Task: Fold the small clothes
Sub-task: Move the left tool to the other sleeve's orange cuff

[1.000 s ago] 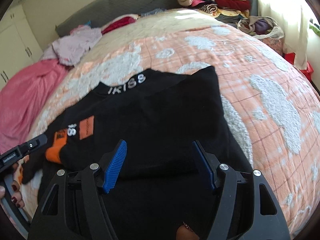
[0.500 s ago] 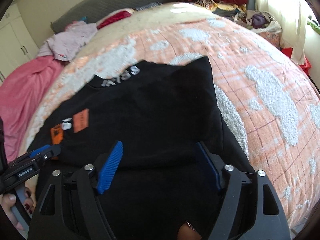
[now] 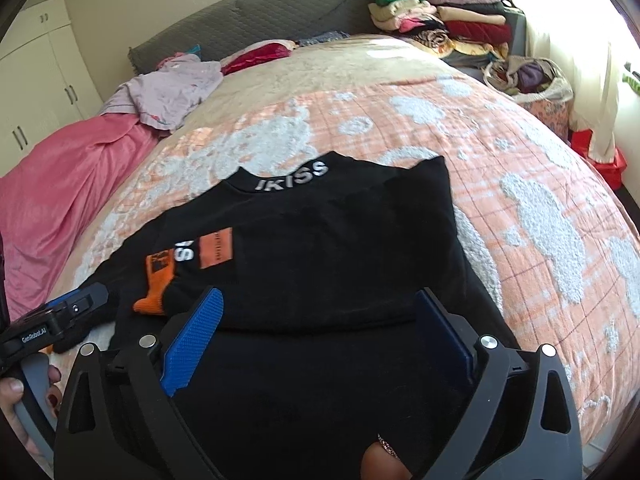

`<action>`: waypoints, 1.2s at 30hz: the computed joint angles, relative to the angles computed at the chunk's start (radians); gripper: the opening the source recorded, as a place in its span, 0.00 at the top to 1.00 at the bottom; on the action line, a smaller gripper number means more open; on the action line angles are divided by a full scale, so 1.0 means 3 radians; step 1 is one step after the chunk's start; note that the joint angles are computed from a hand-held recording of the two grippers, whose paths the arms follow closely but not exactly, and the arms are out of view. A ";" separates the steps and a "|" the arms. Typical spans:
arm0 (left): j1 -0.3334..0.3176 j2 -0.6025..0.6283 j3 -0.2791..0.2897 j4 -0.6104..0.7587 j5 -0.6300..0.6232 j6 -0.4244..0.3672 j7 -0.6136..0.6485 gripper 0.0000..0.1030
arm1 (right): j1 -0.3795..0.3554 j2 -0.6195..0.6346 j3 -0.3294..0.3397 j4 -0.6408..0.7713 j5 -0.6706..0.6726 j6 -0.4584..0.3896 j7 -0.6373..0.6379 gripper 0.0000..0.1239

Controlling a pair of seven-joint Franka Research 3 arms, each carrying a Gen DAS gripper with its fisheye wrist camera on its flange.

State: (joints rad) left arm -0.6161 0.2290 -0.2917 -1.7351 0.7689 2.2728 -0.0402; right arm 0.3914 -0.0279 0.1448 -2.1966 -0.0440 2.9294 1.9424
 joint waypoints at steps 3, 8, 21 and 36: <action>0.0009 -0.0151 -0.0003 -0.0173 0.0020 -0.0017 -0.0149 0.09 | 0.0036 -0.0015 0.0029 0.0026 0.0021 0.0010 -0.0048 0.22; 0.0080 -0.0405 -0.0066 -0.0461 0.0042 -0.0046 -0.0366 0.09 | 0.0105 -0.0008 0.0075 0.0085 0.0056 0.0042 -0.0119 0.22; 0.0346 -0.1064 -0.0258 -0.1190 -0.0093 -0.0067 -0.0793 0.09 | 0.0370 0.0198 0.0145 0.0459 0.0154 -0.0045 -0.0401 0.22; 0.0530 -0.1796 -0.0429 -0.1956 -0.0488 -0.0069 -0.1103 0.09 | 0.0683 0.0530 0.0190 0.0877 0.0333 -0.0212 -0.0784 0.22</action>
State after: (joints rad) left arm -0.4571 -0.3098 -0.4203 -2.3219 0.6225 2.2520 -0.3712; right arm 0.5964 0.1312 0.2017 -1.9335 0.0560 2.8658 1.7072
